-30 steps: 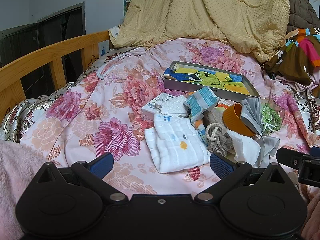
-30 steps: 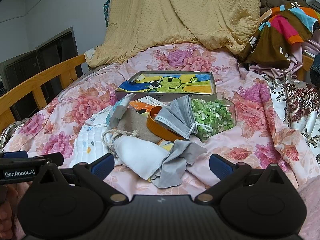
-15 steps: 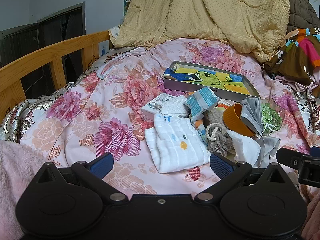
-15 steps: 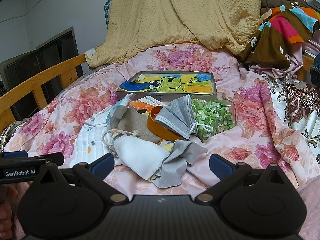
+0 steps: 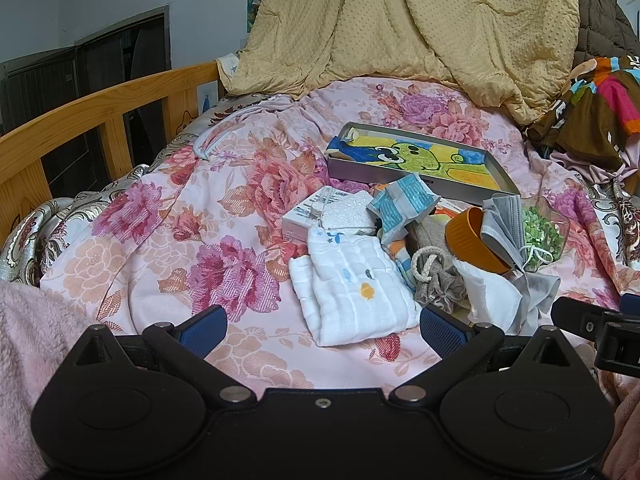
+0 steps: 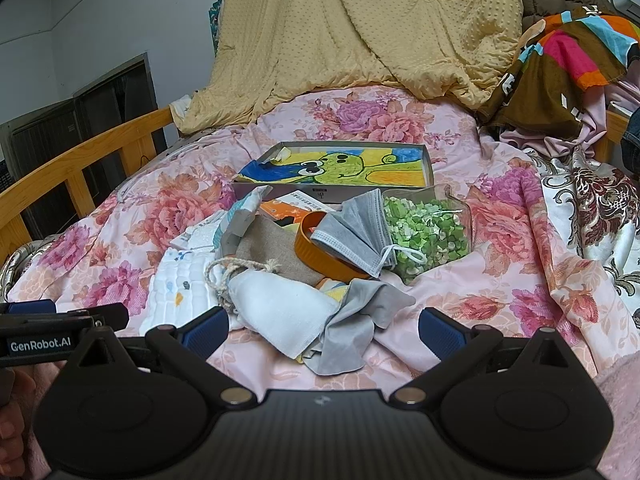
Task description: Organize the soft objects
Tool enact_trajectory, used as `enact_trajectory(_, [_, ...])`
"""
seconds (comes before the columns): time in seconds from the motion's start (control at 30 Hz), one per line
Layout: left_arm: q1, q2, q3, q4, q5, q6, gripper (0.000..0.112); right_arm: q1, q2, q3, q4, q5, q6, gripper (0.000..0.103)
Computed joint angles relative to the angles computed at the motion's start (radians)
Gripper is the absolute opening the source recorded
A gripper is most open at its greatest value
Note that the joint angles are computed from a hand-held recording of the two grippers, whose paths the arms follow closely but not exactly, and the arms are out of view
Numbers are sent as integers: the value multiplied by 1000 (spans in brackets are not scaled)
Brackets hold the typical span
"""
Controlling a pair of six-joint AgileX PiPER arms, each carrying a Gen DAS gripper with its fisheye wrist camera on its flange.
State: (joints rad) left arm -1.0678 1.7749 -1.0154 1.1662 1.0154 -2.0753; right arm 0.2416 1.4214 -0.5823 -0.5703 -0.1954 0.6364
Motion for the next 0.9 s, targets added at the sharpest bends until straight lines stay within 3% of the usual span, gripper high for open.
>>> enact_trajectory(0.9, [6, -8, 10, 8, -13, -4, 102, 1, 1, -1, 4, 1, -4, 103])
